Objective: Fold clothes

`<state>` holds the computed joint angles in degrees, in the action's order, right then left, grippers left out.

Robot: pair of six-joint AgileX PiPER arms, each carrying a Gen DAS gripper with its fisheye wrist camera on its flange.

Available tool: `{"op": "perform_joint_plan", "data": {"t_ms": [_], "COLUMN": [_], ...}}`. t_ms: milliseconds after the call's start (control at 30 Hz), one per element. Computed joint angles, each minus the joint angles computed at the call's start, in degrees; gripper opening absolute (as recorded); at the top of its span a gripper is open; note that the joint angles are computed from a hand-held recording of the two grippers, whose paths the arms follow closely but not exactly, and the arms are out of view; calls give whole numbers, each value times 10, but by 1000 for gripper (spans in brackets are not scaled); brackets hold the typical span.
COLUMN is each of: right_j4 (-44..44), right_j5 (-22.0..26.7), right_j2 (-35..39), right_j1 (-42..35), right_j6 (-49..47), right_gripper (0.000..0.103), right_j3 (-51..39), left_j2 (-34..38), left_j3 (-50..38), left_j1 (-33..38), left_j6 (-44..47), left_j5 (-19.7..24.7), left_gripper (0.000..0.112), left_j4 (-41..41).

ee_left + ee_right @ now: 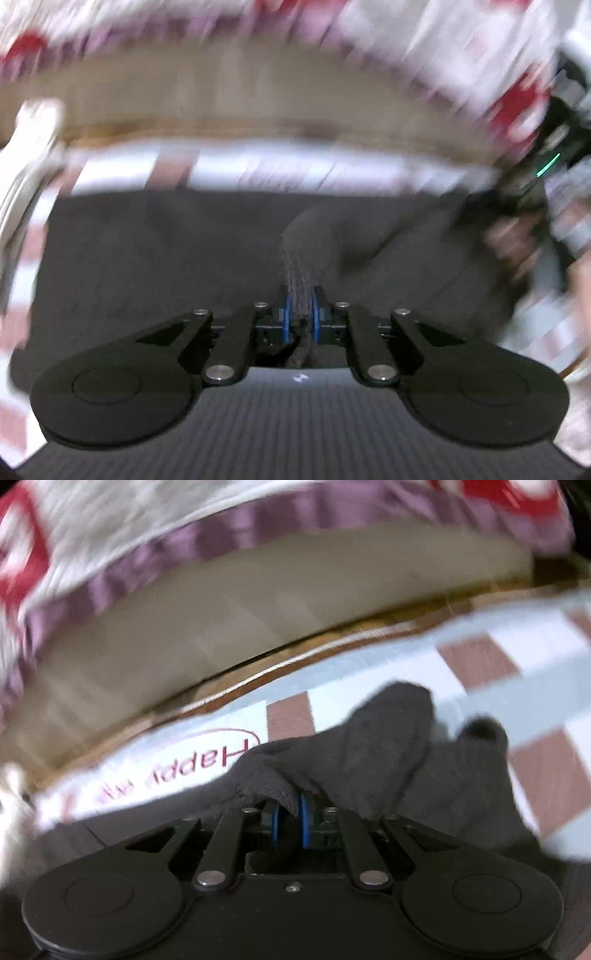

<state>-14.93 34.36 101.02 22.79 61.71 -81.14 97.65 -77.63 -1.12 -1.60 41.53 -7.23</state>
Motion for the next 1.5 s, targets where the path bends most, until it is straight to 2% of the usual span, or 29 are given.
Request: {"op": "perform_joint_plan", "data": {"t_ms": [67, 233, 300, 367, 433, 467, 500, 533, 567, 667, 733, 800, 867, 900, 1000, 1033, 1067, 1133, 1200, 1233, 1300, 1333, 1367, 1400, 1433, 1467, 1500], "right_j4": [-6, -89, -106, -105, -93, -85, -78, -70, -64, -80, -99, -125, -153, -170, -219, -235, -239, -219, -120, -65, -6, 19, 42, 62, 85, 110, 135], "right_j5": [-1, 43, 46, 44, 40, 34, 29, 25, 29, 61, 93, 132, 173, 195, 203, 198, 171, 80, 15, 5, 45, 89, 138, 184, 224, 258, 279], "right_j2": [0, 26, 23, 22, 27, 31, 34, 36, 38, 47, 57, 73, 89, 96, 71, 60, 46, 15, 25, 44, 103, 140, 176, 213, 248, 276, 298], "right_j1": [6, 43, 48, 47, 42, 39, 36, 34, 35, 47, 61, 79, 100, 111, 138, 146, 145, 127, 96, 86, 88, 92, 93, 91, 86, 79, 71], "right_j6": [1, 39, 46, 41, 33, 31, 28, 23, 14, -9, -29, -59, -93, -112, -135, -141, -145, -169, -272, -329, -444, -501, -558, -615, -663, -687, -702], "right_gripper": [10, 10, 10, 10, 10, 11, 11, 11, 11, 12, 15, 19, 29, 31, 31, 32, 32, 32, 31, 31, 31, 31, 30, 31, 31, 32, 38], "right_j3": [1, -37, -39, -41, -44, -42, -40, -37, -39, -61, -85, -113, -143, -158, -148, -140, -128, -96, -112, -136, -219, -276, -334, -391, -448, -495, -526], "left_j2": [24, 16, 9, 17, 40, 52, 64, 65, 55, 25, 27, 64, 118, 139, 205, 231, 258, 307, 321, 323, 334, 348, 354, 350, 340, 333, 333], "left_j3": [24, 68, 60, 41, 7, -10, -28, -33, -22, 10, 7, -35, -95, -109, -163, -194, -230, -306, -331, -337, -360, -386, -393, -382, -359, -342, -337], "left_j1": [-2, 23, 34, 56, 69, 73, 77, 82, 92, 144, 180, 197, 196, 191, 179, 178, 176, 174, 179, 188, 207, 217, 223, 222, 217, 213, 214], "left_j6": [-30, -57, -58, -44, -42, -43, -43, -47, -54, -83, -120, -144, -117, -105, -58, -24, 9, 58, 111, 152, 230, 268, 304, 339, 366, 375, 366], "left_j5": [-1, -68, -70, -54, -16, 6, 27, 30, 13, -51, -89, -89, -68, -81, -108, -97, -75, -21, -3, 11, 57, 100, 122, 121, 100, 82, 73], "left_gripper": [10, 10, 10, 12, 17, 23, 38, 46, 55, 60, 64, 66, 66, 66, 67, 67, 67, 67, 70, 71, 86, 89, 94, 97, 99, 103, 103], "left_j4": [30, 6, 1, -32, -25, -15, -6, 3, 8, -6, 17, 70, 106, 116, 132, 113, 94, 78, 49, 12, -57, -87, -102, -99, -89, -81, -84]}}
